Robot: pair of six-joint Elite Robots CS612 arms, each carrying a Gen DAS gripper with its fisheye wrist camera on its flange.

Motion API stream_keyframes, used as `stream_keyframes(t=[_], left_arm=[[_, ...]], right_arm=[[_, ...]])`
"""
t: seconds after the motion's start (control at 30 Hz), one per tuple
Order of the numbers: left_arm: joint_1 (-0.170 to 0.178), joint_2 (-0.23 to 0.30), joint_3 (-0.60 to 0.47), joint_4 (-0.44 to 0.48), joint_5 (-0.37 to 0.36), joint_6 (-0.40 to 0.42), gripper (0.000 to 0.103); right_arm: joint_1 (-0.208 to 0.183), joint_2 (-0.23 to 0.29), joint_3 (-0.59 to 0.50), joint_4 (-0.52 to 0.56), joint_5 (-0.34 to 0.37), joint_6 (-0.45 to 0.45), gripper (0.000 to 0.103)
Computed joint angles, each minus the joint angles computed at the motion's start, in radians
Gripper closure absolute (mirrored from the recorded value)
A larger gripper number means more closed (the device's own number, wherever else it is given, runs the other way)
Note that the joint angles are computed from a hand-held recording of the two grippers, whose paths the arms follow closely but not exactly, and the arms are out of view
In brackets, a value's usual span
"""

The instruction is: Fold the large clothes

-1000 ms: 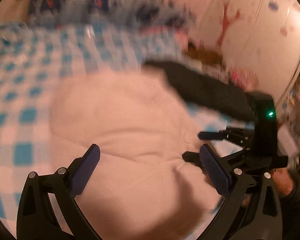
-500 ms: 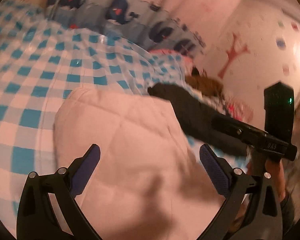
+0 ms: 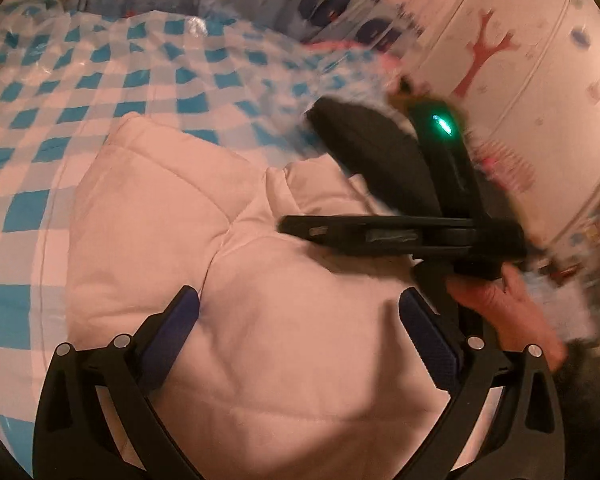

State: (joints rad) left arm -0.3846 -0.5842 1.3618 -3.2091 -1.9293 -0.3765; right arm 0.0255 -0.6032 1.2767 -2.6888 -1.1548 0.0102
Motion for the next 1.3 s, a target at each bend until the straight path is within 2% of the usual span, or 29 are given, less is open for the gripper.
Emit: stream_keyframes(t=[0.03, 0.13, 0.2, 0.33, 0.43, 0.5, 0.63, 0.73, 0.83, 0.93, 1.07, 1.17, 1.3], left_arm=[[0.013, -0.015, 0.03, -0.045, -0.024, -0.029, 0.008], [0.049, -0.048, 0.111, -0.157, -0.02, -0.103, 0.008], [0.074, -0.049, 0.131, -0.163, -0.035, -0.181, 0.008], [0.104, -0.015, 0.121, -0.122, -0.12, -0.322, 0.008], [0.1, 0.012, 0.102, -0.12, -0.183, -0.369, 0.008], [0.091, 0.025, 0.087, -0.107, -0.209, -0.378, 0.008], [0.071, 0.019, 0.091, -0.1, -0.16, -0.389, 0.008], [0.06, 0.01, 0.081, -0.029, -0.125, -0.323, 0.007], [0.047, -0.007, 0.095, -0.026, -0.088, -0.302, 0.008], [0.004, -0.059, 0.152, -0.07, 0.048, -0.149, 0.009], [-0.027, -0.104, 0.201, -0.16, 0.164, 0.011, 0.02], [-0.013, -0.123, 0.208, -0.177, 0.209, 0.077, 0.021], [0.038, -0.138, 0.215, -0.186, 0.263, 0.091, 0.023]], right_arm=[[-0.013, -0.032, 0.058, -0.067, 0.032, 0.019, 0.006], [-0.046, -0.12, 0.205, -0.194, 0.087, 0.037, 0.006], [-0.076, -0.155, 0.267, -0.198, 0.139, 0.071, 0.006], [-0.1, -0.152, 0.287, -0.17, 0.201, 0.141, 0.006], [-0.094, -0.138, 0.285, -0.143, 0.238, 0.144, 0.006], [-0.08, -0.13, 0.278, -0.13, 0.214, 0.141, 0.006], [-0.081, -0.119, 0.279, -0.16, 0.225, 0.168, 0.006], [-0.08, -0.115, 0.288, -0.184, 0.223, 0.177, 0.006], [-0.071, -0.112, 0.302, -0.235, 0.192, 0.206, 0.006], [-0.061, -0.106, 0.324, -0.329, 0.183, 0.268, 0.006], [-0.053, -0.086, 0.327, -0.437, 0.256, 0.331, 0.005], [-0.028, -0.06, 0.287, -0.478, 0.293, 0.378, 0.005], [0.041, -0.006, 0.15, -0.43, 0.294, 0.373, 0.005]])
